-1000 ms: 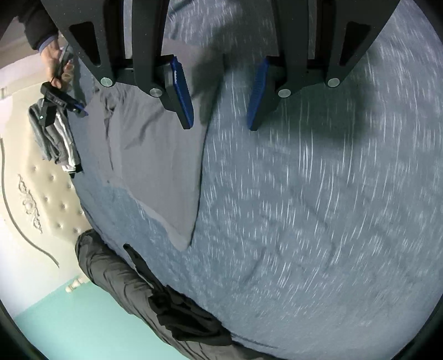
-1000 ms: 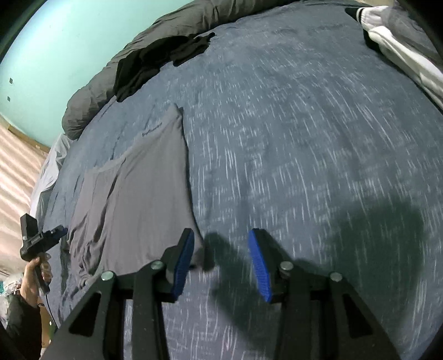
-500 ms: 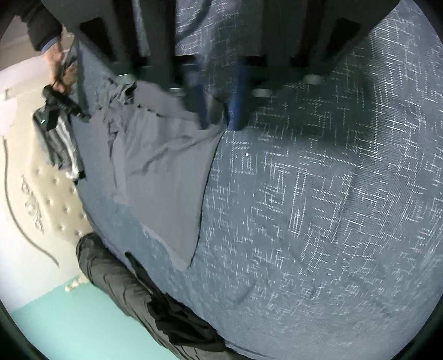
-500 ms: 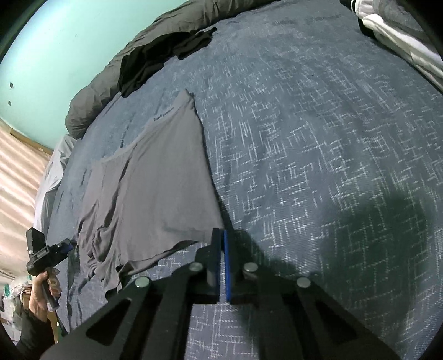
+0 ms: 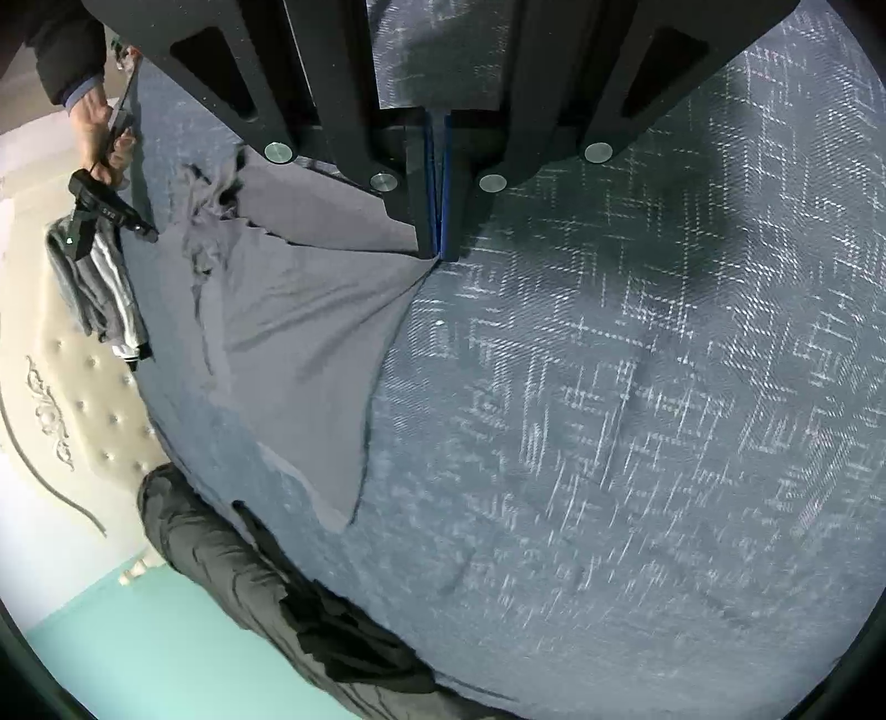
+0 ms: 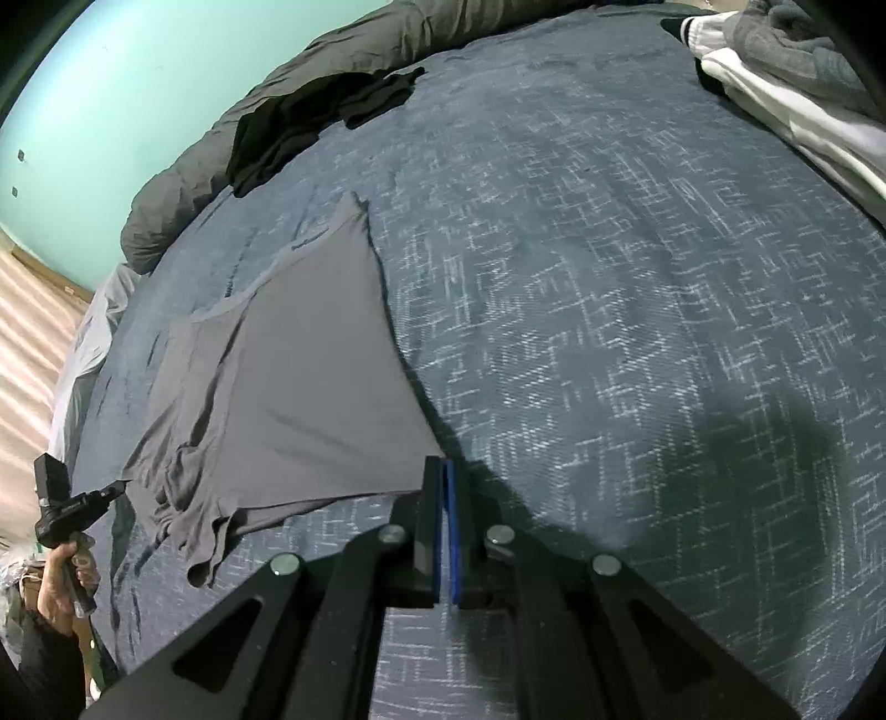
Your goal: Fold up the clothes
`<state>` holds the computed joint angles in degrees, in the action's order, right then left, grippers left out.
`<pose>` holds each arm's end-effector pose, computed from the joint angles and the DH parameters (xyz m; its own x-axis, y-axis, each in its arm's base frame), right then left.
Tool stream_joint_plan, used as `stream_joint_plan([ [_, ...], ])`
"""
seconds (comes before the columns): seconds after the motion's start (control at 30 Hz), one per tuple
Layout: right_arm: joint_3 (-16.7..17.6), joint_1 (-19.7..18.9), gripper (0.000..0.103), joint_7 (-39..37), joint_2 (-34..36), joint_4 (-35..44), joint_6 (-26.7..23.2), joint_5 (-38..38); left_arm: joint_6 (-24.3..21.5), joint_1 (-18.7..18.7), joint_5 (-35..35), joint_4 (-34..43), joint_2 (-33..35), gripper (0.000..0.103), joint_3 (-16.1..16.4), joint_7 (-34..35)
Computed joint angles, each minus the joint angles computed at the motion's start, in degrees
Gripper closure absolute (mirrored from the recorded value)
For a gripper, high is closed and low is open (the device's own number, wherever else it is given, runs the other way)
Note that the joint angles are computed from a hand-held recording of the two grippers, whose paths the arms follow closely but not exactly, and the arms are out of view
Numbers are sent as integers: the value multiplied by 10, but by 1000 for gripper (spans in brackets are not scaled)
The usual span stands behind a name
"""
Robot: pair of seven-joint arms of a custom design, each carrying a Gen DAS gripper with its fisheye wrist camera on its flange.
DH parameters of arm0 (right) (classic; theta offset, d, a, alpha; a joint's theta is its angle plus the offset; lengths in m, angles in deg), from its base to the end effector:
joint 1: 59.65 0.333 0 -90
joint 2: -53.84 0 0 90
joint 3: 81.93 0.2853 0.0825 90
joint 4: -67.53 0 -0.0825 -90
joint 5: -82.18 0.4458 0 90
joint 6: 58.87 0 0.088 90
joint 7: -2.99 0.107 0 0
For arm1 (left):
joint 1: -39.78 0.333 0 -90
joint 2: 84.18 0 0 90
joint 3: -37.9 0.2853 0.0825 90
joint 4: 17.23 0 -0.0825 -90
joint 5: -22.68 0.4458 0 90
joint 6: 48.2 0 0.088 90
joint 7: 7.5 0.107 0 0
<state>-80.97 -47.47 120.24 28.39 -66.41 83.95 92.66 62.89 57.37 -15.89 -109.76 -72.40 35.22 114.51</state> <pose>0.5200 0.1209 0.5241 -0.2334 -0.8863 -0.4000 -0.8159 0.4023 -0.4153 0.6821 0.1398 0.4843 -0.1717 -0.8504 0.4974 -0.9334 -0.0210 -0.3582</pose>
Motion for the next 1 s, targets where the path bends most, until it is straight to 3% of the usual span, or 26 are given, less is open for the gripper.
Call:
stream_joint_plan([
  [0.23, 22, -9, 101, 21, 21, 18, -9, -53, 33, -10, 8, -33, -20, 102, 0, 2],
  [0.37, 40, -20, 97, 77, 19, 19, -11, -90, 62, -13, -2, -65, -44, 98, 4, -7],
  [0.43, 61, -33, 86, 129, 5, 13, -9, -134, 97, -18, -3, -102, -74, 75, 9, -19],
  [0.5, 69, -31, 81, 171, -18, -5, 11, -146, 125, -24, -15, -149, -118, 68, 14, -24],
  [0.57, 64, -10, 77, 185, -29, -18, 44, -128, 130, -36, -28, -192, -161, 68, 20, -17],
  [0.7, 35, 77, 77, 88, 17, 17, 61, -48, 62, -74, -45, -221, -196, 66, 27, 38],
  [0.77, 31, 108, 77, 31, 49, 45, 54, -13, 50, -94, -47, -233, -206, 66, 24, 61],
  [0.93, 50, 125, 77, -27, 113, 106, 36, 14, 53, -125, -37, -239, -205, 66, 19, 78],
  [1.0, 62, 118, 77, -12, 122, 116, 26, -8, 55, -130, -35, -237, -202, 66, 19, 80],
])
